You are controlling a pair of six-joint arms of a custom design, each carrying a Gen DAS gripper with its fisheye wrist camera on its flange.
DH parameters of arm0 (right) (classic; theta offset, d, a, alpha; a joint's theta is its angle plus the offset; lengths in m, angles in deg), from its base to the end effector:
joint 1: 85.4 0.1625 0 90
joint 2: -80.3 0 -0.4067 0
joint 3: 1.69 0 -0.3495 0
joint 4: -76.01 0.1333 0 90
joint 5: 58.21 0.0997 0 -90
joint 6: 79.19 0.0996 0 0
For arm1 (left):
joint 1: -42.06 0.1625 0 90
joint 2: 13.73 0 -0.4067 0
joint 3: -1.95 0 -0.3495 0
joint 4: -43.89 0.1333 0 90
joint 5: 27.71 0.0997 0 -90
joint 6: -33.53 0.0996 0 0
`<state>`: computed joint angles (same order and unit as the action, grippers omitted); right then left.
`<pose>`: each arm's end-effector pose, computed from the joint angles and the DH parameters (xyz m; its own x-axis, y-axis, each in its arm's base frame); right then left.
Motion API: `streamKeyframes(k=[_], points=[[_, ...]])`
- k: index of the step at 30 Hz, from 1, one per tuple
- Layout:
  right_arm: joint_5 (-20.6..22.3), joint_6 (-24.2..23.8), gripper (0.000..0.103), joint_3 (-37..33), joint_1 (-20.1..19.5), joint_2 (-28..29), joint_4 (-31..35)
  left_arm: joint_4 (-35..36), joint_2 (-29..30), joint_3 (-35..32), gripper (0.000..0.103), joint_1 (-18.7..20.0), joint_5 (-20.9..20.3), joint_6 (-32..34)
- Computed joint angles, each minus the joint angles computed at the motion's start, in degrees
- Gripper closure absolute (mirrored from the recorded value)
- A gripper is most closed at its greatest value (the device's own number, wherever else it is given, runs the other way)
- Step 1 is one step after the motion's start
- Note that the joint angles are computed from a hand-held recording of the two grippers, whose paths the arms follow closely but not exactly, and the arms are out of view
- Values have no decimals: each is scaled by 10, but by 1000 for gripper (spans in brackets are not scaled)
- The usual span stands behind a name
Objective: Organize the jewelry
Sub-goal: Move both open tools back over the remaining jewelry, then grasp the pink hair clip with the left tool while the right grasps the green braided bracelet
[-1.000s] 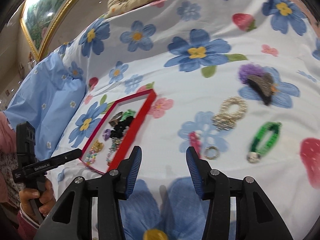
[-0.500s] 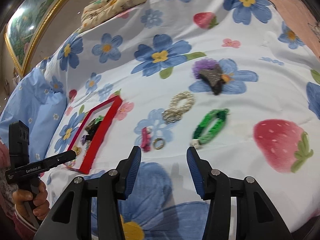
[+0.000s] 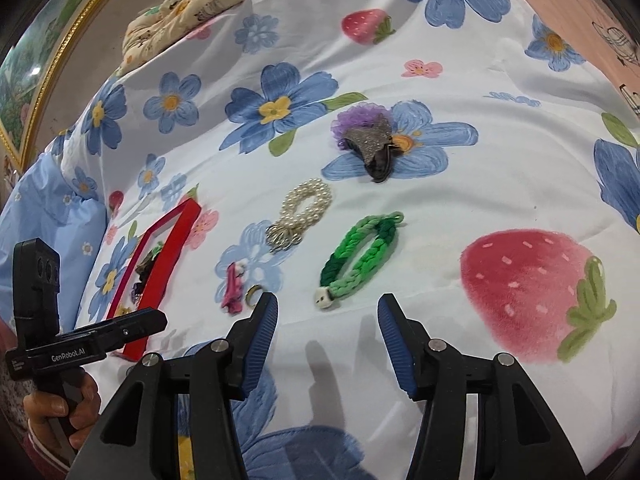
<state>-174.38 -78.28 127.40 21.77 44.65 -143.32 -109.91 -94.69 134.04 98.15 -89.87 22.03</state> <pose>0.2161 -0.3966 0.0367 -0.9375 -0.0056 0.3479 -0.2243 0.7742 -0.5918 -0.0738 -0.4321 0.2280 -0.8836 0.2387 -0.4028 0.3757 0.8749 -0.3058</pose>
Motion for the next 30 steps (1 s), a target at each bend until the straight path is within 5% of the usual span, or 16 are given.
streamKeyframes(k=[12,14,16,22,25,27,30], points=[[-7,-5,50,-30,-22,11,34,-30,89,-52,45,25,-6,11],[-6,-4,51,-32,-26,13,34,-32,105,-59,70,29,-8,17],[-9,-5,53,-38,-28,16,37,-34,117,-65,83,36,-20,27],[-26,-1,67,-65,-35,29,58,-47,119,-61,90,34,-22,46],[-30,-6,84,-71,-35,35,54,-48,113,-60,103,37,-32,55],[-23,-7,93,-68,-36,34,50,-47,105,-56,103,38,-33,57],[-24,-14,94,-65,-29,35,40,-41,98,-53,103,43,-44,54]])
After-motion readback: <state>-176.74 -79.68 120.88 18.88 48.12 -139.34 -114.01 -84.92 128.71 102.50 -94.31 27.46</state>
